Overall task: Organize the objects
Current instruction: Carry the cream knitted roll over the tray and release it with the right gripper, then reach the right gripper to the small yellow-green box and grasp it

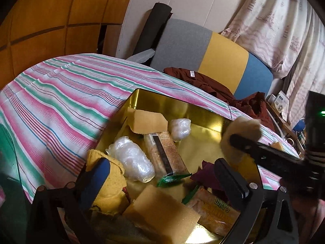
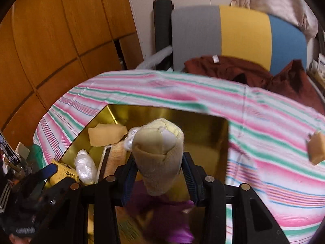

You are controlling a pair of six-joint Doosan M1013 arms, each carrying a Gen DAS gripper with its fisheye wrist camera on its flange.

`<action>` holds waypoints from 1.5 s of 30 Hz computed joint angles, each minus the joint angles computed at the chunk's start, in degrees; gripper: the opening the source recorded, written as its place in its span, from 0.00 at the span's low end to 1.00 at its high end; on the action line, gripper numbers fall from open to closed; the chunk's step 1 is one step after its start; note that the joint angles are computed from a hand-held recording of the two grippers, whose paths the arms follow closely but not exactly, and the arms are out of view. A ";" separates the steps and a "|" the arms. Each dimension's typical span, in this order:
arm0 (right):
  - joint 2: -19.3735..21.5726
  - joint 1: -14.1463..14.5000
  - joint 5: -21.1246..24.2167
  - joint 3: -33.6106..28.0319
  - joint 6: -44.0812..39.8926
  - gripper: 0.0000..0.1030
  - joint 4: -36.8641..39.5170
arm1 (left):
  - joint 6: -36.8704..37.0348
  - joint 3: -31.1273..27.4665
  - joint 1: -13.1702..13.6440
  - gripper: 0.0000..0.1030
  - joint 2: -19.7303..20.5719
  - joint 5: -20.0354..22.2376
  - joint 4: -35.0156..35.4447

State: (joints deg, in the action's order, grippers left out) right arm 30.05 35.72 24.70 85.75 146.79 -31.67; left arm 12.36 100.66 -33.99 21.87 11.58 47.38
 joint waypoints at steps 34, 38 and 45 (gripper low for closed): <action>1.46 1.10 3.68 -2.56 -4.84 0.45 2.61 | -3.96 0.57 0.31 1.00 -0.54 0.51 0.09; -0.09 1.15 3.89 -0.55 -0.58 0.45 -2.89 | -1.77 0.52 0.11 1.00 -0.50 0.24 -1.78; -4.47 -0.46 2.81 6.34 16.59 0.45 -15.53 | 9.40 -0.12 -0.73 1.00 -0.26 -0.07 -12.49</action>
